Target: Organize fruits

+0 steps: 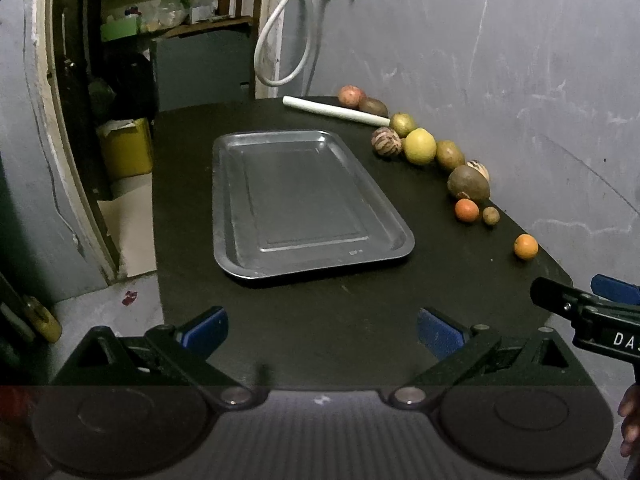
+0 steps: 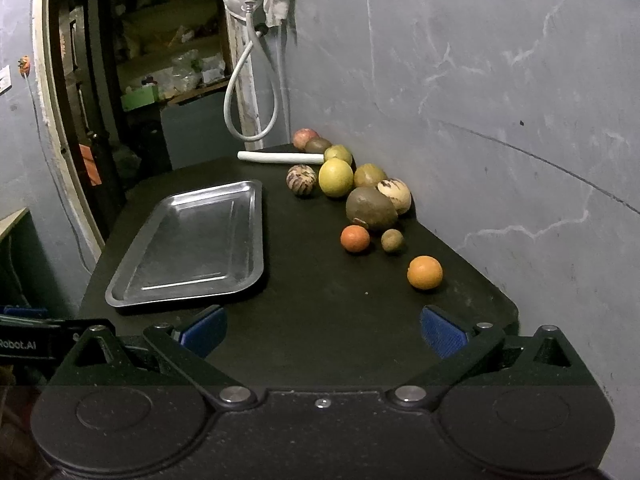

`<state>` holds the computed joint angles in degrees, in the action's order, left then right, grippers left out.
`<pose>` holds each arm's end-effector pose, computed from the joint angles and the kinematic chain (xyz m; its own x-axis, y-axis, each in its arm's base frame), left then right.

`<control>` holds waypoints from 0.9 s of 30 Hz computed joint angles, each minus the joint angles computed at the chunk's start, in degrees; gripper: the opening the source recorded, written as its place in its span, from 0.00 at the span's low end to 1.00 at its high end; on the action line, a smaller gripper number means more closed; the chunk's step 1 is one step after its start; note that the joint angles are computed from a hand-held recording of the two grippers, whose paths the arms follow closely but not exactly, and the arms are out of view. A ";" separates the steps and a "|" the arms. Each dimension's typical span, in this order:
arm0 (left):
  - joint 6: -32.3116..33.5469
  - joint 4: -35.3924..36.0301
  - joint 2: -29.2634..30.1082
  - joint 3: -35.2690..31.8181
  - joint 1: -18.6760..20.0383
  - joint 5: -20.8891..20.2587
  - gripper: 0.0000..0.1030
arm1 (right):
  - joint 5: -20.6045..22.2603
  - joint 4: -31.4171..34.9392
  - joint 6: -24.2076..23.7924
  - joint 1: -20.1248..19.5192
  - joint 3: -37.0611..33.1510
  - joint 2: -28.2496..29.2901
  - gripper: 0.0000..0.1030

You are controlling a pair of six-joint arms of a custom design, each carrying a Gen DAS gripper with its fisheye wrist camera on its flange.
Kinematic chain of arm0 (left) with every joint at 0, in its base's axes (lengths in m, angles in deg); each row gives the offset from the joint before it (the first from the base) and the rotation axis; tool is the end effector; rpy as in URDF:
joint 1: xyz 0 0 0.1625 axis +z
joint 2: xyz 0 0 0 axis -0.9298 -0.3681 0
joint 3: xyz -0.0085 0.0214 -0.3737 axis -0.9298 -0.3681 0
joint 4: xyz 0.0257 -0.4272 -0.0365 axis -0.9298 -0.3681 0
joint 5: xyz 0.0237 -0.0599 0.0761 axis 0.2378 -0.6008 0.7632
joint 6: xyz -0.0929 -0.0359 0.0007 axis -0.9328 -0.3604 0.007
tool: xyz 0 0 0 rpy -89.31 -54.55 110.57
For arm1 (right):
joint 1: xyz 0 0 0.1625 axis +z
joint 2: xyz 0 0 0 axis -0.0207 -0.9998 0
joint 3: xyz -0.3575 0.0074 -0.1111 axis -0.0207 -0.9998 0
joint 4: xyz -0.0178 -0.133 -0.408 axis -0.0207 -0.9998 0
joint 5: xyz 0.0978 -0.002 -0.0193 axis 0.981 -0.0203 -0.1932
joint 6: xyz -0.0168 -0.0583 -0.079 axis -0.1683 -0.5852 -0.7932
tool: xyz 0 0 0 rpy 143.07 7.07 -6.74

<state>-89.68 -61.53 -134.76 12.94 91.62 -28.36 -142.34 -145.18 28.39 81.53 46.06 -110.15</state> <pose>-0.3987 -0.4110 0.0102 -0.7095 -0.4318 -0.5569 0.2265 0.6087 -0.7604 0.0511 -0.5109 0.3605 -0.6744 -0.5268 0.5174 -0.7339 0.5552 -0.3913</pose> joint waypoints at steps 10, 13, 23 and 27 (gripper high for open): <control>8.11 -7.25 2.02 -1.57 3.46 -1.85 1.00 | -2.62 0.09 0.45 -0.06 -2.46 3.26 0.99; 12.77 -12.12 2.99 -1.84 4.72 -0.84 1.00 | -3.75 -0.38 1.02 -0.11 -4.04 5.30 0.99; 47.62 -41.22 12.42 -11.65 12.73 0.86 1.00 | -8.01 -7.41 0.10 0.01 -9.91 14.64 0.99; 60.72 -45.08 19.03 -21.38 16.33 -1.34 0.99 | -8.60 -7.72 0.70 -0.20 -13.25 18.31 0.99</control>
<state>-28.96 -106.61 -115.73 -8.43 107.95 -29.70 -150.95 -152.90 29.09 81.33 32.81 -91.84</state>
